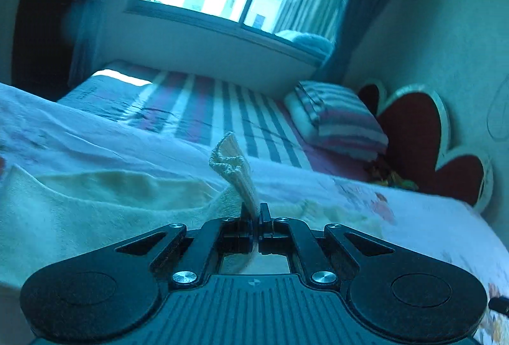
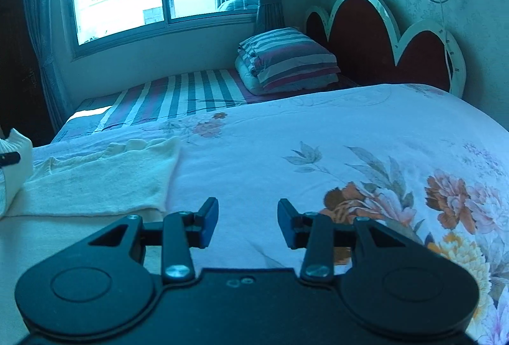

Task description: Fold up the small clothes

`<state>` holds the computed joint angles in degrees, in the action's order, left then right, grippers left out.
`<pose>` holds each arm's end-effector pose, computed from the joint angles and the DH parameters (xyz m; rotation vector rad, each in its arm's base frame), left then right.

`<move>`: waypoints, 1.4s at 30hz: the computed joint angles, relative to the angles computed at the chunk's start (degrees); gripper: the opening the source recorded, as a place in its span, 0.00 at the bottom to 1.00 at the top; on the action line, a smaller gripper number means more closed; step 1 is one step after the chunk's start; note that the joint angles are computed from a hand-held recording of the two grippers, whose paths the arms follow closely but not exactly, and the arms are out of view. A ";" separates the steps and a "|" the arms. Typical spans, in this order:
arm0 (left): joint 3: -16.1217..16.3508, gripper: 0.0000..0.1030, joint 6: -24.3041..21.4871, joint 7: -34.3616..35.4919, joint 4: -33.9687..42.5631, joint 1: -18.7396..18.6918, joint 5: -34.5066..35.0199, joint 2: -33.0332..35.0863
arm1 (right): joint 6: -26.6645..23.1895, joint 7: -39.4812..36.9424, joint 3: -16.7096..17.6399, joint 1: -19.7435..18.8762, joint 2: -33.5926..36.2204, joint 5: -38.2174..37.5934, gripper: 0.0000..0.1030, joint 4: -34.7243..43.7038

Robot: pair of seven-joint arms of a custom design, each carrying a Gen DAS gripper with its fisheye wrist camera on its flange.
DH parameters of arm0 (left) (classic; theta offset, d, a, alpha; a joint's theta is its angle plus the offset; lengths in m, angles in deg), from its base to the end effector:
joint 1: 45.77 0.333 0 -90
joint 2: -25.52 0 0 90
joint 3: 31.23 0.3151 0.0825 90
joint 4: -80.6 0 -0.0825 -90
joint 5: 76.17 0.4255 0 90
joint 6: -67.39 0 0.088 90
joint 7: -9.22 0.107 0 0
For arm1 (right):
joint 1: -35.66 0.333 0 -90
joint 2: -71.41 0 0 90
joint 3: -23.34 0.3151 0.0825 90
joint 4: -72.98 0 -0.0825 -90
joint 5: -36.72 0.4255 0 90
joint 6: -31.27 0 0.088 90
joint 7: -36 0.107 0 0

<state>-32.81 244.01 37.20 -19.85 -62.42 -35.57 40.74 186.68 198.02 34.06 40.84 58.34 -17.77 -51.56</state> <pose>0.6578 -0.2704 0.5132 -1.7384 1.5969 -1.2618 0.5371 0.1896 0.5462 -1.4346 1.8158 -0.9361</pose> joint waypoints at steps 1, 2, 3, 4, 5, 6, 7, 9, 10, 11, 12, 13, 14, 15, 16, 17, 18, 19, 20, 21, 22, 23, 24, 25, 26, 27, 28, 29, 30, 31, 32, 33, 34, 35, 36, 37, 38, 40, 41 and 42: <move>-0.96 0.02 -1.91 1.04 1.49 -0.89 0.04 1.04 | 0.03 -0.32 -0.46 -0.17 -0.99 0.28 0.40 -1.04; -2.04 0.02 -3.13 1.96 1.79 -1.56 -0.20 1.33 | 0.07 -0.54 -0.72 -0.55 -1.96 0.45 0.40 -2.05; -3.92 0.02 -3.57 4.34 2.76 -0.93 -2.11 2.41 | 0.25 -0.77 -0.93 -1.02 -2.96 0.87 0.40 -3.13; -5.11 0.02 -4.65 5.87 3.78 -1.26 -3.37 3.17 | 0.63 -1.26 -1.21 -1.52 -3.93 1.67 0.40 -4.23; -6.12 0.02 -5.54 7.85 4.65 -1.32 -4.61 3.99 | 0.83 -1.70 -1.16 -2.07 -4.52 2.43 0.40 -4.95; -6.83 0.02 -6.20 9.75 5.40 -1.46 -5.61 4.74 | 1.05 -2.13 -1.07 -2.65 -4.99 3.19 0.40 -5.59; -7.53 0.02 -7.91 11.66 6.61 -2.08 -6.46 5.64 | 1.64 -2.55 -1.03 -3.15 -5.33 4.11 0.40 -6.12; -9.00 0.10 -12.33 15.47 7.90 -2.61 -9.20 6.12 | 3.32 -3.27 -0.78 -4.03 -5.36 6.18 0.41 -6.57; -7.56 0.28 -11.19 14.05 6.67 -3.88 -7.83 5.01 | 4.22 -3.51 -0.45 -4.49 -5.15 6.92 0.41 -6.52; -4.73 0.51 -8.76 9.84 4.23 -5.89 -4.30 2.97 | 5.49 -3.56 -0.11 -4.92 -4.73 7.54 0.41 -6.30; -0.15 0.58 -7.69 1.70 1.42 -9.16 2.70 0.04 | 7.42 -3.78 -0.01 -5.09 -3.96 8.60 0.42 -5.87; 2.43 0.59 -8.43 -4.89 -0.73 -11.04 9.08 -2.56 | 9.11 -4.28 0.15 -5.08 -3.01 9.87 0.43 -5.32; 3.81 0.59 -10.16 -9.90 -2.36 -11.91 14.46 -4.71 | 11.29 -5.66 -0.10 -4.49 -1.82 12.02 0.42 -4.63; 4.45 0.59 -11.93 -13.81 -5.14 -11.86 18.34 -7.59 | 13.49 -6.76 0.13 -3.91 0.02 13.97 0.42 -3.33; 4.66 0.59 -14.70 -17.19 -8.04 -11.45 21.36 -10.52 | 14.99 -7.72 0.55 -3.42 2.10 15.49 0.41 -1.69; 4.46 0.59 -16.73 -18.40 -10.22 -10.55 22.35 -12.56 | 16.43 -8.92 0.66 -2.63 4.20 17.11 0.41 -0.08; 4.29 0.59 -19.46 -19.84 -12.95 -9.50 22.97 -14.92 | 18.43 -10.83 0.51 -1.13 7.15 19.63 0.41 2.12; 4.17 0.59 -20.57 -20.69 -15.18 -8.25 23.10 -16.48 | 19.52 -12.37 0.29 0.32 9.88 21.42 0.41 4.29; 3.85 0.59 -21.95 -20.20 -17.08 -7.22 22.40 -17.89 | 19.63 -13.87 0.05 1.79 12.55 22.84 0.39 6.66; 3.56 0.59 -23.19 -19.00 -18.28 -6.21 21.29 -18.41 | 19.53 -15.63 -0.01 3.05 15.24 24.52 0.39 9.16; 3.26 0.59 -23.94 -18.08 -19.48 -5.22 20.43 -19.07 | 19.51 -17.25 0.04 3.99 17.64 26.44 0.39 11.32; 2.95 0.59 -24.16 -17.68 -20.45 -4.22 20.07 -19.58 | 18.99 -18.80 0.20 4.68 19.76 28.54 0.39 13.36; 2.59 0.59 -24.12 -17.82 -21.26 -3.20 20.31 -20.00 | 18.29 -19.58 0.10 5.47 21.67 29.88 0.39 15.27; 2.26 0.59 -23.73 -17.60 -21.72 -2.21 20.31 -20.04 | 17.47 -19.86 -0.31 6.32 23.24 30.77 0.39 16.97; 1.92 0.59 -23.44 -17.15 -21.34 -1.26 19.97 -19.29 | 16.40 -20.24 -0.66 7.08 24.63 31.89 0.40 18.56; 1.52 0.59 -22.98 -16.79 -21.56 -0.38 19.52 -19.26 | 15.61 -20.98 -0.92 7.67 25.78 33.07 0.40 19.89; 1.18 0.59 -21.74 -17.03 -21.06 0.61 19.57 -18.35 | 15.10 -22.46 -0.93 8.00 26.99 34.41 0.40 21.23; 0.71 0.59 -20.94 -17.12 -21.17 1.48 19.60 -18.25 | 13.98 -23.42 -1.39 8.78 28.00 34.93 0.38 22.61; 0.20 0.59 -20.19 -17.08 -20.61 2.32 19.77 -17.36 | 12.70 -24.25 -1.92 9.64 28.94 35.36 0.37 23.96; -0.45 0.59 -19.83 -17.78 -19.40 3.10 20.62 -15.92 | 11.61 -25.39 -2.14 10.21 29.82 36.30 0.34 25.18; -1.04 0.59 -19.40 -18.14 -19.34 3.88 20.99 -15.71 | 10.50 -25.97 -2.67 11.13 30.65 36.77 0.27 26.39; -1.64 0.59 -19.06 -18.33 -19.29 4.66 21.16 -15.56 | 9.77 -25.84 -3.82 12.45 31.16 36.37 0.21 27.28; -2.30 0.59 -18.88 -18.88 -18.88 5.38 21.65 -15.06 | 9.76 -25.91 -4.88 13.65 31.45 35.99 0.08 27.70; -2.94 0.59 -18.68 -19.15 -18.81 6.12 21.79 -14.95 | 9.80 -25.25 -6.43 15.24 31.50 34.97 0.06 28.05; -3.56 0.59 -18.41 -19.33 -18.77 6.87 21.91 -14.84 | 9.99 -24.04 -8.57 17.22 31.36 33.05 0.06 28.34; -4.17 0.59 -18.14 -19.66 -18.76 7.63 22.27 -14.73 | 10.67 -22.69 -10.78 19.15 31.01 31.02 0.06 28.35; -4.82 0.59 -18.02 -20.21 -18.83 8.34 22.72 -14.76 | 11.72 -21.46 -12.90 20.84 30.52 29.25 0.05 28.13; -5.81 0.59 -18.05 -20.79 -18.87 9.25 23.38 -14.76 | 12.89 -18.73 -17.15 23.91 29.76 25.76 0.05 28.04; -6.14 0.59 -18.09 -21.01 -18.77 9.57 23.71 -14.63 | 12.81 -16.23 -19.52 25.57 29.00 22.92 0.05 27.68; -6.38 0.59 -18.11 -21.21 -18.71 9.80 23.96 -14.53 | 12.69 -14.06 -21.03 26.31 28.36 20.56 0.05 27.38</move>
<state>-39.19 225.90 15.99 -38.55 -52.62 -11.62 26.20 199.38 183.97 13.03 67.14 86.69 2.79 -24.18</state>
